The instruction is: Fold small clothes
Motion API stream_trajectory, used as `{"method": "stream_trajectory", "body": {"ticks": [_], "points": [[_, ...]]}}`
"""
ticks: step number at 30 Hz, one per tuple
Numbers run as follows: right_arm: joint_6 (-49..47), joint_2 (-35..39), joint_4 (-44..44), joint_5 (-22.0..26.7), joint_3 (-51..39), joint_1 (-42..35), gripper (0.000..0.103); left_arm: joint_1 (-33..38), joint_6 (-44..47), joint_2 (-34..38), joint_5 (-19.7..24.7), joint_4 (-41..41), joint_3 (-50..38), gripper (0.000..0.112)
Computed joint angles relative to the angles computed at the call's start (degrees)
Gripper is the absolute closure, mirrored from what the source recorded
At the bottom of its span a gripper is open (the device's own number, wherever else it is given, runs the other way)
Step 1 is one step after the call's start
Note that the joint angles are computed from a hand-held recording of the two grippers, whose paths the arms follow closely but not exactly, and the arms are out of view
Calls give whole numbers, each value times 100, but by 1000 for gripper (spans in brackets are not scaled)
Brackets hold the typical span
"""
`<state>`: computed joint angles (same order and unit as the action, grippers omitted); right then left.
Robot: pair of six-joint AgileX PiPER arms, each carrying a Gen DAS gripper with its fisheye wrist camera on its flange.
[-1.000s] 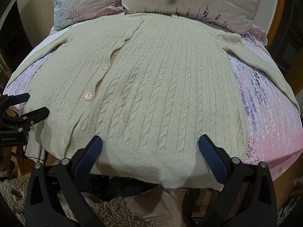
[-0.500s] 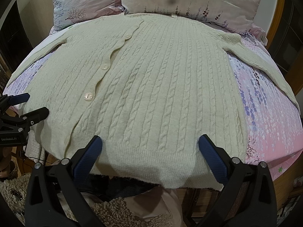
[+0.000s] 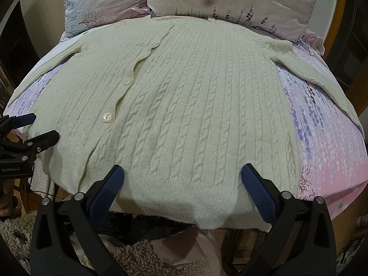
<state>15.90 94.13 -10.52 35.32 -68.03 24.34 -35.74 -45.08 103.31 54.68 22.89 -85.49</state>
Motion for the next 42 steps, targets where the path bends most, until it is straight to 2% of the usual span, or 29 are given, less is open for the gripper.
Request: {"method": "stream_trajectory", "body": {"ticks": [10,17,20,24,27,29,32,35,39,42], "points": [[-475,92,317,171,-181,-95,2,122,385,188,253,-318,-380,11],[-1292,73,824,-140,-87,-298,2,290,807,379,423,-617,-730,11],[-1658,123,1330,-136,-332,-691,2,431,995,391,384,-779,-835,11],[-1801,474,2333,-93,-1102,-1774,2,599,949,515,291,-466,-1180,11],[-1902,964,3224,110,-1802,-2517,14,730,985,712,231,-285,-1547,11],[-1821,1494,3841,382,-2504,-3030,26,900,1257,893,73,-440,-1872,11],[-1418,2234,4397,642,-3378,-3548,37,1102,1608,1045,-207,-745,-2093,11],[-942,2793,4670,815,-4003,-3825,39,1287,2022,1374,-162,-1152,-2666,11],[-679,3333,4731,917,-4770,-3972,45,1389,2289,1890,-65,-1239,-3526,11],[-77,3740,4325,1006,-5478,-4016,59,1473,2491,2281,67,-1369,-4209,11]]}}
